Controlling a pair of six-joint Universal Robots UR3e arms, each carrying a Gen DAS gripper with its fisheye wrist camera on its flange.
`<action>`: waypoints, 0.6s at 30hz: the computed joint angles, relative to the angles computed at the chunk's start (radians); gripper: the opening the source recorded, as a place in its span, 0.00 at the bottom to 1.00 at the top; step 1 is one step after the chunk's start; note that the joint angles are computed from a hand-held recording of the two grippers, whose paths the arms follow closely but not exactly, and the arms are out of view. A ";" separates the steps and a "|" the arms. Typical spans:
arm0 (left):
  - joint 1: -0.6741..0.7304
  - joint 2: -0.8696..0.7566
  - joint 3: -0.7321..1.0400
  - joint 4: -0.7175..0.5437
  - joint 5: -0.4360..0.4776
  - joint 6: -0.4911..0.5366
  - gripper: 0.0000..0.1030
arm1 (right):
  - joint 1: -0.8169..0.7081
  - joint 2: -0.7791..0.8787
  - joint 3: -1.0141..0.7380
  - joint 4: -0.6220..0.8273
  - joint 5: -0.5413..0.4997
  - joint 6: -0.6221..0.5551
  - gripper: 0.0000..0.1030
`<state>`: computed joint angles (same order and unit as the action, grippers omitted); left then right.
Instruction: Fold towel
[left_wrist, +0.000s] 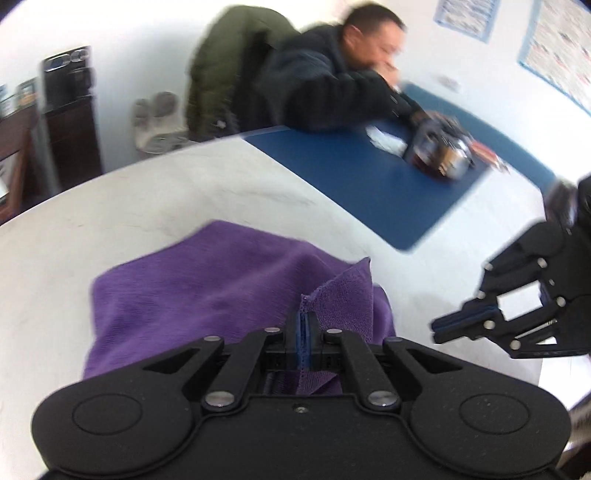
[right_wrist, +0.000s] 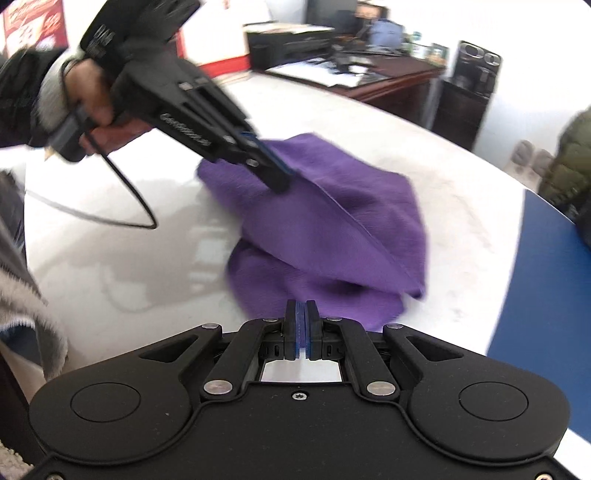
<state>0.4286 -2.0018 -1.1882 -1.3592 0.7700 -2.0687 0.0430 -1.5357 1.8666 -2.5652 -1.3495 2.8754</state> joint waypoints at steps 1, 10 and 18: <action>0.003 0.000 -0.002 0.015 -0.002 -0.017 0.02 | -0.010 -0.019 0.011 0.003 0.000 0.011 0.02; 0.019 -0.004 0.010 0.073 0.001 -0.096 0.02 | -0.047 -0.073 0.064 0.057 0.087 0.059 0.11; -0.008 -0.063 0.070 0.063 -0.012 -0.095 0.02 | 0.067 0.062 -0.033 0.056 0.032 0.089 0.47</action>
